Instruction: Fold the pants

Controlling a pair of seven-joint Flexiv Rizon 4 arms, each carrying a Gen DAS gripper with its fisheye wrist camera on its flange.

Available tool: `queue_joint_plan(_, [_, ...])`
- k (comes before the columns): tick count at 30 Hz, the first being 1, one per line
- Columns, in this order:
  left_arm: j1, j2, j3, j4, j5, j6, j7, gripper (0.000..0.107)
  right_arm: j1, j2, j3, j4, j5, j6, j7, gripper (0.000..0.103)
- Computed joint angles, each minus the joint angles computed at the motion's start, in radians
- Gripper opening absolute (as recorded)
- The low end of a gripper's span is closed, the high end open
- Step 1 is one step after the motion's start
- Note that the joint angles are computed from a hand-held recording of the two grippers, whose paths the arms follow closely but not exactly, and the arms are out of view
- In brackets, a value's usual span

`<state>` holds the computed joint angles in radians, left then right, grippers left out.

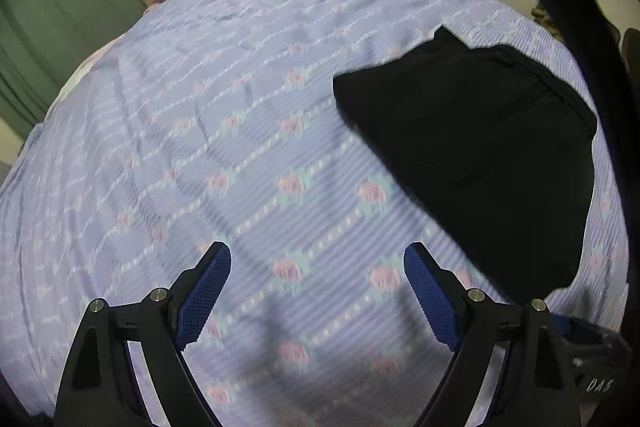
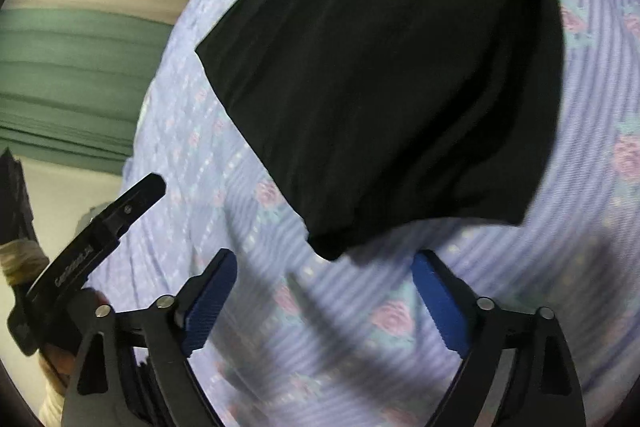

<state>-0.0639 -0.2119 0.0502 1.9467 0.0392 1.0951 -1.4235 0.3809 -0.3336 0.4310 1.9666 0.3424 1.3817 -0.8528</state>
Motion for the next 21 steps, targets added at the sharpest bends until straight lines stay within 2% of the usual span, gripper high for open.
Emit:
queue_joint_plan(2, [0.026,-0.022,-0.033,-0.01,-0.073,0.027,0.082,0.089,0.015,-0.013,-0.016,0.0,-0.013,0.036,0.012,0.093])
queue_joint_plan(5, [0.071,-0.066,-0.105,-0.028,-0.247,0.05,0.253,0.089,0.019,-0.033,-0.026,-0.007,-0.032,0.101,0.031,0.092])
queue_joint_plan(9, [0.114,-0.166,-0.189,-0.107,-0.472,-0.004,0.428,0.089,0.014,-0.051,-0.048,-0.002,-0.102,0.174,0.052,0.086])
queue_joint_plan(12, [0.12,-0.249,-0.205,-0.179,-0.569,-0.053,0.448,0.089,-0.024,-0.068,-0.014,-0.004,-0.117,0.196,0.07,0.083])
queue_joint_plan(15, [0.126,-0.332,-0.214,-0.252,-0.653,-0.099,0.39,0.088,0.007,-0.067,-0.051,0.008,-0.163,0.214,0.121,0.083])
queue_joint_plan(17, [0.146,-0.366,-0.247,-0.272,-0.731,-0.097,0.387,0.087,0.013,-0.072,-0.061,0.012,-0.192,0.22,0.146,0.083])
queue_joint_plan(19, [0.168,-0.382,-0.293,-0.274,-0.816,-0.08,0.433,0.075,-0.002,-0.079,-0.049,0.012,-0.202,0.232,0.169,0.081])
queue_joint_plan(21, [0.16,-0.396,-0.294,-0.295,-0.839,-0.104,0.429,0.066,-0.027,-0.088,-0.03,0.008,-0.209,0.243,0.185,0.079])
